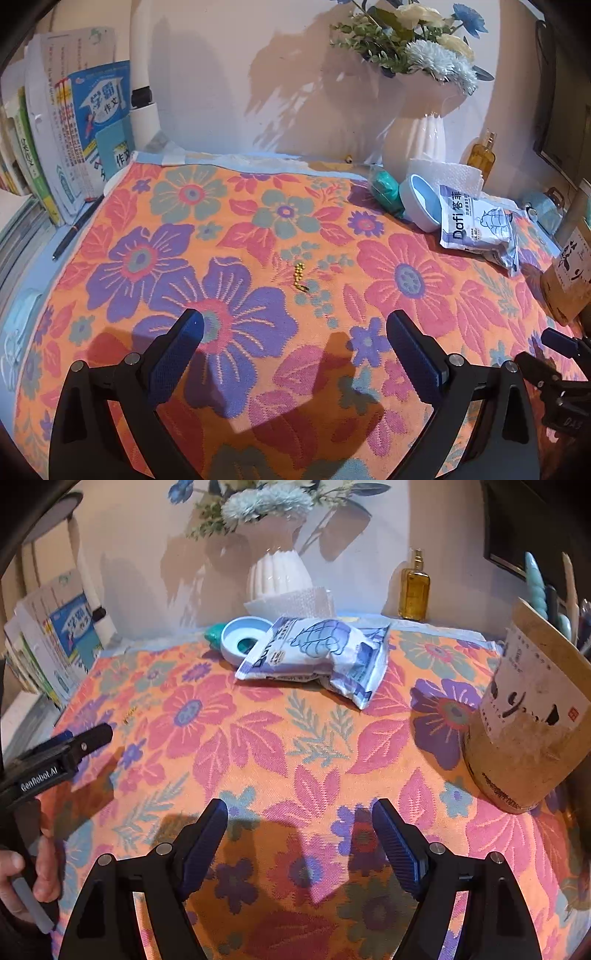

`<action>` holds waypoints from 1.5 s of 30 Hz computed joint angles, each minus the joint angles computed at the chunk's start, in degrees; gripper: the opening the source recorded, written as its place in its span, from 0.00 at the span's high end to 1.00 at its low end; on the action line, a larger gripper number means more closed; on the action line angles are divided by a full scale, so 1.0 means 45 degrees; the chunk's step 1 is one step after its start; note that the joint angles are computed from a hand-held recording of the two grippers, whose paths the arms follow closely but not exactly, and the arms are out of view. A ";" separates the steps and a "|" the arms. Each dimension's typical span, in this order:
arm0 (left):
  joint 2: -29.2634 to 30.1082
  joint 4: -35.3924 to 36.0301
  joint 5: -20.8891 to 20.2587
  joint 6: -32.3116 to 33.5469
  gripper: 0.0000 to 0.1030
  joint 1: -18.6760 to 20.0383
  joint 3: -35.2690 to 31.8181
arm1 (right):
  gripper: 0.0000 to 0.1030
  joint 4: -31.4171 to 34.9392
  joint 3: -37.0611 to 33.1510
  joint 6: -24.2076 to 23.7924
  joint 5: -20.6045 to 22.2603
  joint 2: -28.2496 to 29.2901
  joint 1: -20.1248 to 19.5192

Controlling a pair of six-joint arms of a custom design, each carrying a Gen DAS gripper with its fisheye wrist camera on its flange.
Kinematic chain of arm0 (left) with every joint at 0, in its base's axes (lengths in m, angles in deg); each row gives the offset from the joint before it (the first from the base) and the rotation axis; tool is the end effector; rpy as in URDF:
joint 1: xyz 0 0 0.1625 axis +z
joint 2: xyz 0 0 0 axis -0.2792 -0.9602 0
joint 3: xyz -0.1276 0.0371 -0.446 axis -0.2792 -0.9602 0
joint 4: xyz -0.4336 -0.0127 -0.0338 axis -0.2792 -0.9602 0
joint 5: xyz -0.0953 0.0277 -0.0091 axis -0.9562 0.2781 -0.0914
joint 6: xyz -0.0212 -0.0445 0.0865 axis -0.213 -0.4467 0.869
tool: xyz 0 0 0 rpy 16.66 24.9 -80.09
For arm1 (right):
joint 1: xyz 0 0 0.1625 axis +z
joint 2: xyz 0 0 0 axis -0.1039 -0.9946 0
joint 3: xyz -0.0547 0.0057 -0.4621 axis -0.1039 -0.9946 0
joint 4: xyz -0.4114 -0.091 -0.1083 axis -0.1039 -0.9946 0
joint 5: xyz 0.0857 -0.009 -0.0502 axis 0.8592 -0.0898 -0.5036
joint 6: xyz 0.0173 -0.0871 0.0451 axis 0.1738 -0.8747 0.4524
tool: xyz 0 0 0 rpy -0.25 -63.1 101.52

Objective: Organize soft objects
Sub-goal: 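Grasp the Dofi packet with the right tool while the left tool grasps the white tape roll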

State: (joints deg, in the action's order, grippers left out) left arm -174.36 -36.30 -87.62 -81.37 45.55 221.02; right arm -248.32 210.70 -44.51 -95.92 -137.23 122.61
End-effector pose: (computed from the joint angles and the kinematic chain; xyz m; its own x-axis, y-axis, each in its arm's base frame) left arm -0.1128 -0.3181 0.2258 -0.7355 -0.1566 -0.6592 0.4053 0.6779 -0.6133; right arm 0.2475 -0.3313 0.0958 -0.7418 -0.2637 0.6166 -0.5433 0.7754 -0.3219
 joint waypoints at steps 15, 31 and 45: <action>-0.0056 -0.0121 -0.0018 0.0026 0.04 0.0003 0.0004 | 0.20 0.0401 -0.0230 -0.0202 -0.0379 0.0320 0.0189; 0.4129 -0.8163 -0.4086 0.5984 0.09 0.3391 -0.2837 | 0.12 0.2534 -0.3149 -0.2107 -0.1827 0.0711 0.0418; 0.6522 -1.2049 -0.5486 0.7448 0.61 0.4811 -0.3451 | 0.03 0.0006 -0.4541 -0.6429 -0.0997 0.2737 -0.0697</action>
State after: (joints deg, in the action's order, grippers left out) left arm -145.01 -90.52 -112.31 -47.86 67.20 205.50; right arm -248.29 190.27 -73.43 -100.40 -124.92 119.47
